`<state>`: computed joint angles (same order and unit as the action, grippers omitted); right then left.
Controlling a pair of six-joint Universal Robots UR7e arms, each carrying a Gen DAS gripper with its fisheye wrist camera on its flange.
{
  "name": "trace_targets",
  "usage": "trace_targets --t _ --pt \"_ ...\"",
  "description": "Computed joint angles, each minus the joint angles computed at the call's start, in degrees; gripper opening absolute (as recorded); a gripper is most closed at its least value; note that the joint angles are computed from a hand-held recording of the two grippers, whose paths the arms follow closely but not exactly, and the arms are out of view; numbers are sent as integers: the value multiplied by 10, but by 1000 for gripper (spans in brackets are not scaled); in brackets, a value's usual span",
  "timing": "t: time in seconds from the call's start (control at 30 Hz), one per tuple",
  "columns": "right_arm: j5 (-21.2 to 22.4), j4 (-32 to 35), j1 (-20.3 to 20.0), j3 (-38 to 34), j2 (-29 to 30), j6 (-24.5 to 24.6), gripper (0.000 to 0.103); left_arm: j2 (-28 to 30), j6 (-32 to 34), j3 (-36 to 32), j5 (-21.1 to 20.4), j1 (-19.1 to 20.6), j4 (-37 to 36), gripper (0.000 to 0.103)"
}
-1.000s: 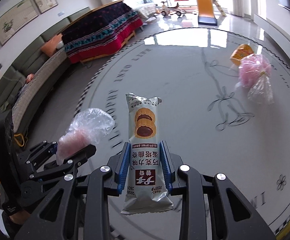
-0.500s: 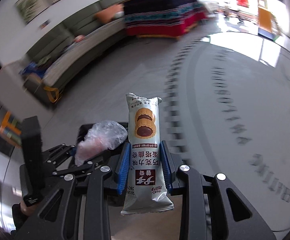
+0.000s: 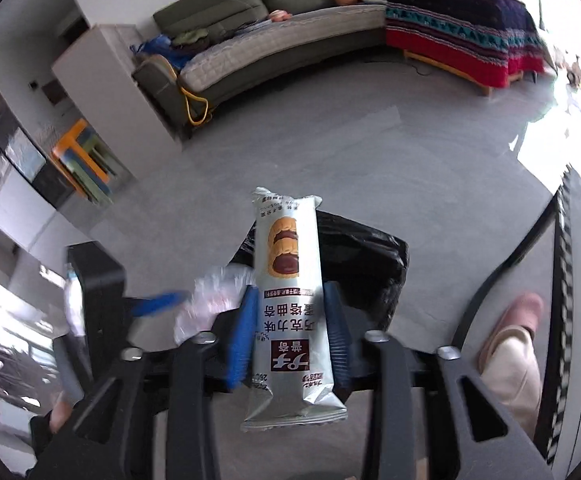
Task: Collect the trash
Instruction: 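Open both tools over the black trash bag to drop the items, then move the right tool back to the table and grasp the pink-filled plastic bag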
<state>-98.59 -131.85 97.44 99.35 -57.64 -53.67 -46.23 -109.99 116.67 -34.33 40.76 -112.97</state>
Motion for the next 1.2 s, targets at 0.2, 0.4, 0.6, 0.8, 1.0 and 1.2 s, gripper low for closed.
trace_targets --t 0.2,0.4,0.6,0.8,1.0,1.2 --pt "25 -28 3 21 -10 -8 61 -18 -86 6 -13 -15 74 97" --pt "37 -20 -6 22 -26 -9 61 -7 -55 -8 -7 -14 68 97" --pt "44 -30 -21 9 -34 -2 61 17 30 -31 16 -15 23 97" --pt "41 -41 -43 -22 -41 -1 64 59 168 -95 55 -11 -32 97" --pt "41 -51 -72 -60 -45 25 65 116 362 -168 71 4 -152 97" --pt "26 -64 -99 -111 -36 49 65 185 542 -265 52 20 -244 97"
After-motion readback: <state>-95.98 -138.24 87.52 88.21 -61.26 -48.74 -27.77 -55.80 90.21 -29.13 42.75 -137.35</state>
